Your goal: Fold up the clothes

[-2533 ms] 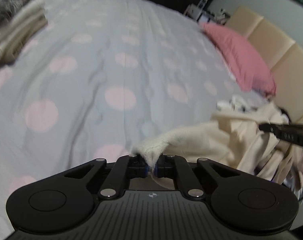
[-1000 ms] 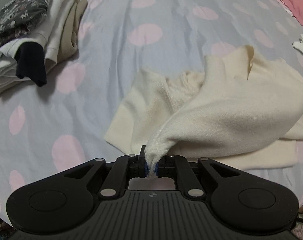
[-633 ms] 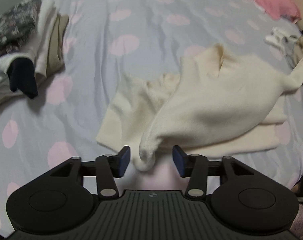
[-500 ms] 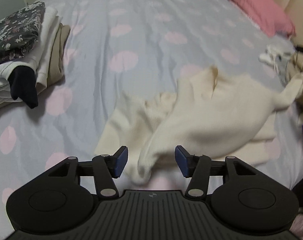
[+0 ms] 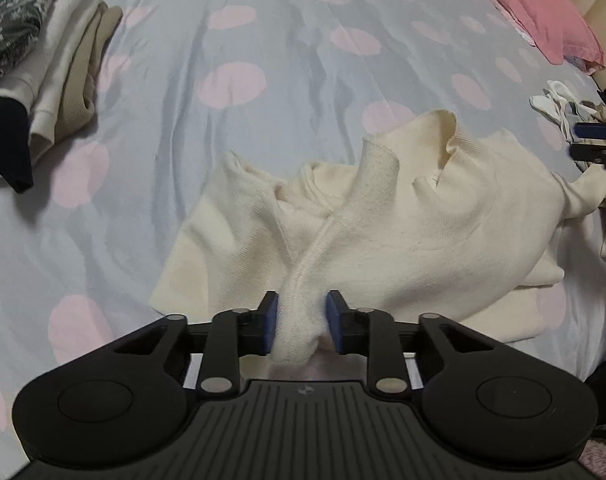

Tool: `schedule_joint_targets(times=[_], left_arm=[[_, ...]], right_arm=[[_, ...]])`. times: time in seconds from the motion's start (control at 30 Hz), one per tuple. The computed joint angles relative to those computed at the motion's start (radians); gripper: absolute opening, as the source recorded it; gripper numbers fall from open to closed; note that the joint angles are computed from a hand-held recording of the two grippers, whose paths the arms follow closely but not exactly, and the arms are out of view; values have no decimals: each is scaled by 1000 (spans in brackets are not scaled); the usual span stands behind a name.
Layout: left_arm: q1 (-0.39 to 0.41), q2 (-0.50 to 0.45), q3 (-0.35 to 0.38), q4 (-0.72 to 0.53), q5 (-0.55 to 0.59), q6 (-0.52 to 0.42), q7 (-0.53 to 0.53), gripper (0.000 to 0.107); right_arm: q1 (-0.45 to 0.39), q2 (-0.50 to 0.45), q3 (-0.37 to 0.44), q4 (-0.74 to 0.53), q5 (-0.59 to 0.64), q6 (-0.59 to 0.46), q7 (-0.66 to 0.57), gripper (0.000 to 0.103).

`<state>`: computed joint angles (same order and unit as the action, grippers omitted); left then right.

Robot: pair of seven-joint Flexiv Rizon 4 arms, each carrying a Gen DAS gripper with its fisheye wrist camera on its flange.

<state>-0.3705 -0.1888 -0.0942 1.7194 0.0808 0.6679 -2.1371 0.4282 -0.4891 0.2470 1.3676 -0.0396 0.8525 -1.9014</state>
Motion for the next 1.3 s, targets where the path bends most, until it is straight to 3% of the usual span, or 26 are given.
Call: schedule_joint_targets(times=[0.4,0.6,0.7,0.73,0.87,1.1,1.3], left_arm=[[9,-29,3,-23,-28,-44,7,21],[8,-36,4,-29,-33,-65,11,23],[7,-36,5,-29,-33,-73,7,24],[7,-36,5,-29,-32,-75,5,24],[4,-36,5,-30,-27,-80,0,24],[3,-15,3,-4,-28,-39,6,16],[-1,22,-6,29,-33,12,31,12]], right_arm=[[8,-134,30,-133,51,-76,-88,46],[33,-139,20,-98,22,-50,-152,46],[21,-137,34,-112,46,-89,-156,35],[17,-138,40,-124,56,-116,-158,26],[13,-99,40,-91,69,-112,-186,15],[-39,20,62,6,165,-19,-201,9],[-113,155,100,95,301,-104,-338,8]])
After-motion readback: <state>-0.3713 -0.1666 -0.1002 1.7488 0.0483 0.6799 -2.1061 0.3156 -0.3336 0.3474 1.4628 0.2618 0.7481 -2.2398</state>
